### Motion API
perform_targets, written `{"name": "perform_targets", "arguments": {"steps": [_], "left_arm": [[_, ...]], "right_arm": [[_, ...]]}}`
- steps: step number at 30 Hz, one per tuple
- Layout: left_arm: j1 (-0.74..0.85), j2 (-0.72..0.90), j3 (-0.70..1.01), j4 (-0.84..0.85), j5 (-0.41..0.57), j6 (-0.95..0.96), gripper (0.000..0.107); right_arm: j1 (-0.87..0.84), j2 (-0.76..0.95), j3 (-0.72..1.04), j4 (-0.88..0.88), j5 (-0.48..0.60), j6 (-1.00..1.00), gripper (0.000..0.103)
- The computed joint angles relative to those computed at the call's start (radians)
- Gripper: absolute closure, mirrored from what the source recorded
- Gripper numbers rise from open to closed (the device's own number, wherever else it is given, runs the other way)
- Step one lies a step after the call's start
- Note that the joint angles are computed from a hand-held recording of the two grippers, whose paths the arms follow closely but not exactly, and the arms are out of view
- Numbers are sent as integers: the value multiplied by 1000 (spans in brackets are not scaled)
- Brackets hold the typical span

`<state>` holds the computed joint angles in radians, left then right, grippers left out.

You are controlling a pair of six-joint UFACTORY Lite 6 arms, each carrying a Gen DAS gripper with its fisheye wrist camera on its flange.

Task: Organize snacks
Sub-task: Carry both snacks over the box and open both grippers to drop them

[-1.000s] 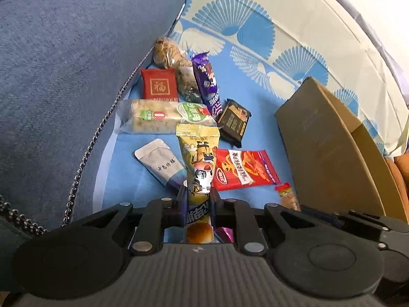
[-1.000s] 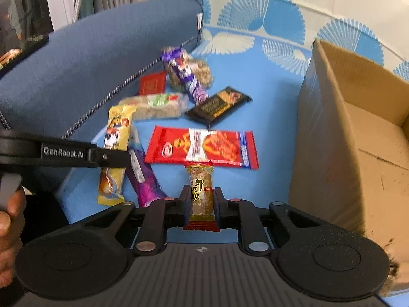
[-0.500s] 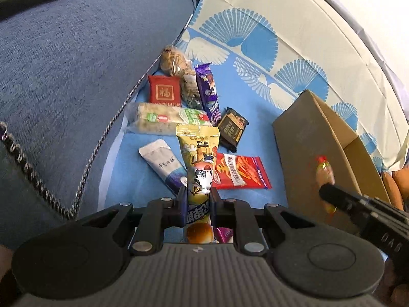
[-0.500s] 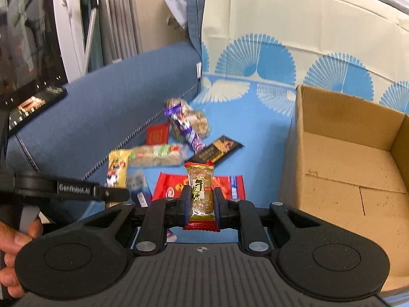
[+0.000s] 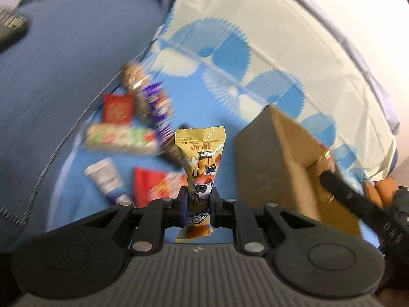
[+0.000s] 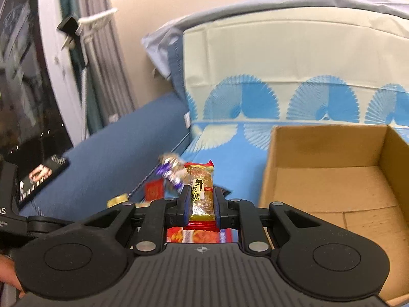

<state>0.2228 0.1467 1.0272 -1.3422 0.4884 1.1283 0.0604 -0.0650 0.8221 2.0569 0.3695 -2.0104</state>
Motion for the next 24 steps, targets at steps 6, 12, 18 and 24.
{"name": "perform_targets", "arguments": {"steps": [6, 12, 18, 24], "left_arm": [[-171, 46, 174, 37, -52, -145, 91], [-364, 189, 446, 146, -110, -325, 91], [-514, 426, 830, 494, -116, -702, 91], [-607, 702, 1270, 870, 3, -1080, 91]], "right_arm": [[-125, -10, 10, -48, 53, 83, 85], [-238, 12, 27, 1, 53, 83, 85], [-316, 52, 56, 192, 0, -70, 85], [-376, 91, 80, 306, -28, -149, 85]]}}
